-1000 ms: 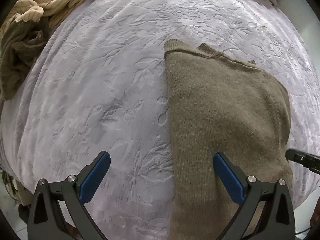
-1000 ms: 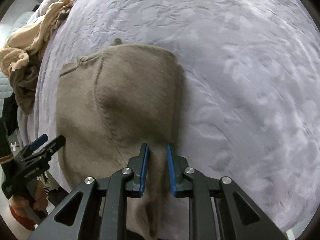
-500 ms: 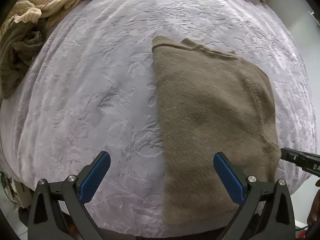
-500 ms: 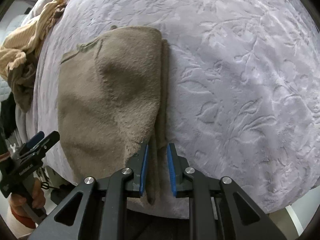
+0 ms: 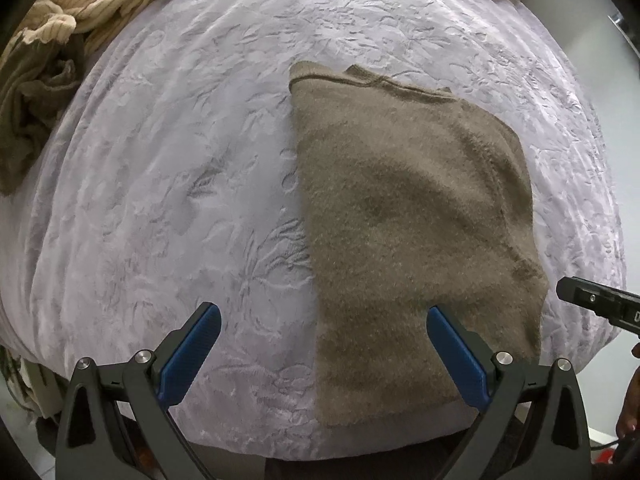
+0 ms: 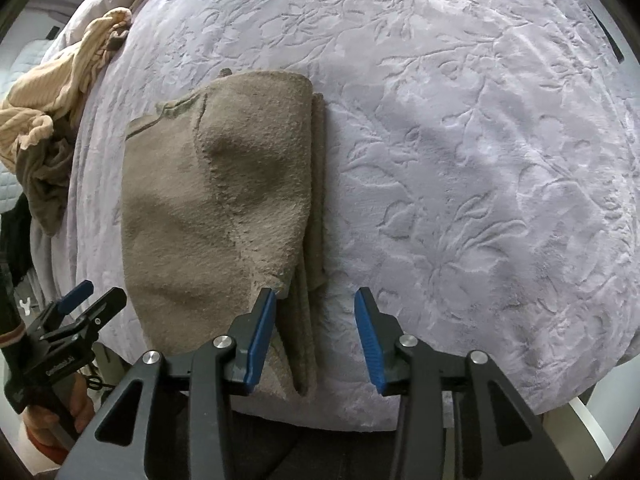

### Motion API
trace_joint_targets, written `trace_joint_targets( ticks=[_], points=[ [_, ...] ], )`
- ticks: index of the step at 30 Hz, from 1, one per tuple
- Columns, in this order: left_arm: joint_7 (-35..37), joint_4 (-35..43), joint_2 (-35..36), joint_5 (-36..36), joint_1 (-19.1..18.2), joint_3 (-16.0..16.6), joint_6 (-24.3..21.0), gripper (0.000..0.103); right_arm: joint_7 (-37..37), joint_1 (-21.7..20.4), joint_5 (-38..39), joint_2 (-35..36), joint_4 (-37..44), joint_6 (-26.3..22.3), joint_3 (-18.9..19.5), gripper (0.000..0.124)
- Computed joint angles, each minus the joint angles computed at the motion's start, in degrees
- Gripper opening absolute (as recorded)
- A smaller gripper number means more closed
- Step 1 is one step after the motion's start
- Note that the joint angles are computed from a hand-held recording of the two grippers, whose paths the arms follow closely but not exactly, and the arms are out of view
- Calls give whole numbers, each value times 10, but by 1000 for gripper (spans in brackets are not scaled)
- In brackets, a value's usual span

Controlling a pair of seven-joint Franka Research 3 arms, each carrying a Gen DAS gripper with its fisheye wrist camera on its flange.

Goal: Fold small clothes
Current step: 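Release the sweater and pull the right gripper back from it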

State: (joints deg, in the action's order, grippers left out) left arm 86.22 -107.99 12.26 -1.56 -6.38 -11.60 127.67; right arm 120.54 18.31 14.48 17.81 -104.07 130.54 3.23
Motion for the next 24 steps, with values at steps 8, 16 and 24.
trace_joint_targets(
  ticks=[8, 16, 24],
  points=[
    [5, -24, -8, 15, 1, 4, -14, 103, -47, 7, 30, 16, 7, -5, 18, 47],
    [24, -48, -23, 6, 11, 8, -6, 103, -2, 15, 32, 23, -22, -19, 9, 50],
    [88, -75, -44, -36, 27, 12, 12, 103, 46, 32, -20, -5, -35, -23, 3, 51]
  ],
)
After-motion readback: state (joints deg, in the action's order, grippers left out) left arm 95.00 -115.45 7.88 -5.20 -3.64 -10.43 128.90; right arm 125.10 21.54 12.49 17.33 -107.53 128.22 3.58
